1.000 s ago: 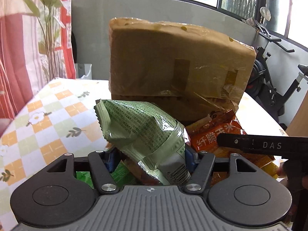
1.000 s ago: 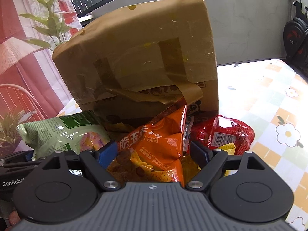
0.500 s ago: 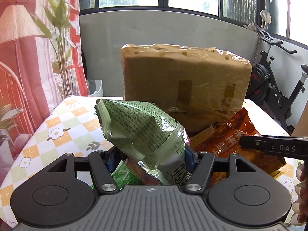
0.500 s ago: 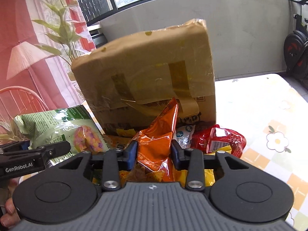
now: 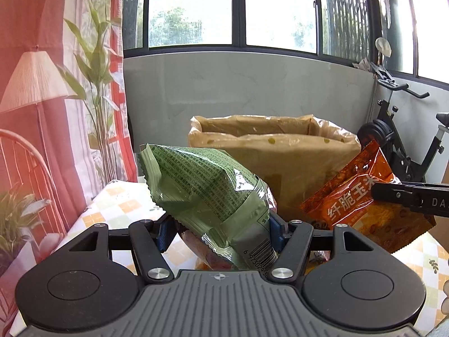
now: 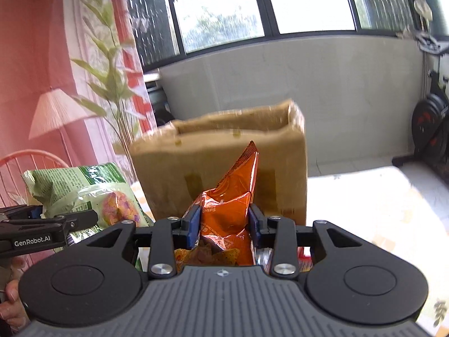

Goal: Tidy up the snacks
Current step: 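Lift both bags over the box and open both grippers to drop them in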

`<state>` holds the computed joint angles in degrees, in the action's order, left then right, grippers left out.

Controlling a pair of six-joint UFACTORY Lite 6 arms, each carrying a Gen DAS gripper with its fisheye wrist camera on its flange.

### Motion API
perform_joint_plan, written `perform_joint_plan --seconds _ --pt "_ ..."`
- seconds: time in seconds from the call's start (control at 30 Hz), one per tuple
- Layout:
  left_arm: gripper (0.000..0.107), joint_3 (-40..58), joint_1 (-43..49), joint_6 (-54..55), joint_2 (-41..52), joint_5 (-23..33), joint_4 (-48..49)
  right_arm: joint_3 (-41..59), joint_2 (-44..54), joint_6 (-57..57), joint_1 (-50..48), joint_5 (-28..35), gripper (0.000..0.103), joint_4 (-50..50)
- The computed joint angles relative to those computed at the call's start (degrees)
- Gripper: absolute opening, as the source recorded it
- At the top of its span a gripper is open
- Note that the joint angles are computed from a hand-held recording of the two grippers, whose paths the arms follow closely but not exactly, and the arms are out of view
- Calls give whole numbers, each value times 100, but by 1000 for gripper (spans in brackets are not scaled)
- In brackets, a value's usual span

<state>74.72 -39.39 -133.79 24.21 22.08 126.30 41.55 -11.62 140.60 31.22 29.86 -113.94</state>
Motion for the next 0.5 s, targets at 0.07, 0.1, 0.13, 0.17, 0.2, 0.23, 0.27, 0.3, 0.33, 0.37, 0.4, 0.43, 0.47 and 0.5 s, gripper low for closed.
perform_joint_plan --seconds 0.07,0.1,0.13,0.17,0.2,0.23,0.27,0.3,0.33,0.37,0.4,0.43,0.47,0.5 --pt "67 95 -6 132 -6 10 -121 67 -32 -81 -60 -45 37 -41" --pt "67 130 -8 175 -22 6 -148 105 -37 -134 -78 -70 37 -35" --pt "67 159 -8 204 -47 -5 -156 118 -56 -176 -88 -76 37 -36" --pt "67 177 -11 202 -76 -8 -131 153 -81 -243 -115 -102 37 -21" --pt "67 197 -13 206 -99 -13 -110 139 -135 -282 -131 -110 37 -20" --pt "67 219 -15 212 -122 -14 -88 137 -189 -331 -147 -125 37 -4" --pt "67 264 -14 189 -116 -12 -34 104 -252 -345 -162 -129 37 -16" --pt "67 293 -5 183 -129 -20 6 145 -259 -391 -184 -140 37 4" --pt "67 349 5 217 -135 -43 6 187 -282 -455 -211 -166 37 40" --pt "67 413 17 270 -139 -75 -16 210 -336 -490 -270 -225 37 32" --pt "67 424 6 315 -169 -83 -40 245 -366 -523 -310 -262 37 26" --pt "67 497 12 429 -177 -123 -116 242 -435 -569 -338 -280 37 21" --pt "67 566 20 519 -174 -145 -169 297 -458 -652 -379 -317 37 40" --pt "67 640 26 624 -167 -168 -234 369 -480 -746 -441 -371 37 45"
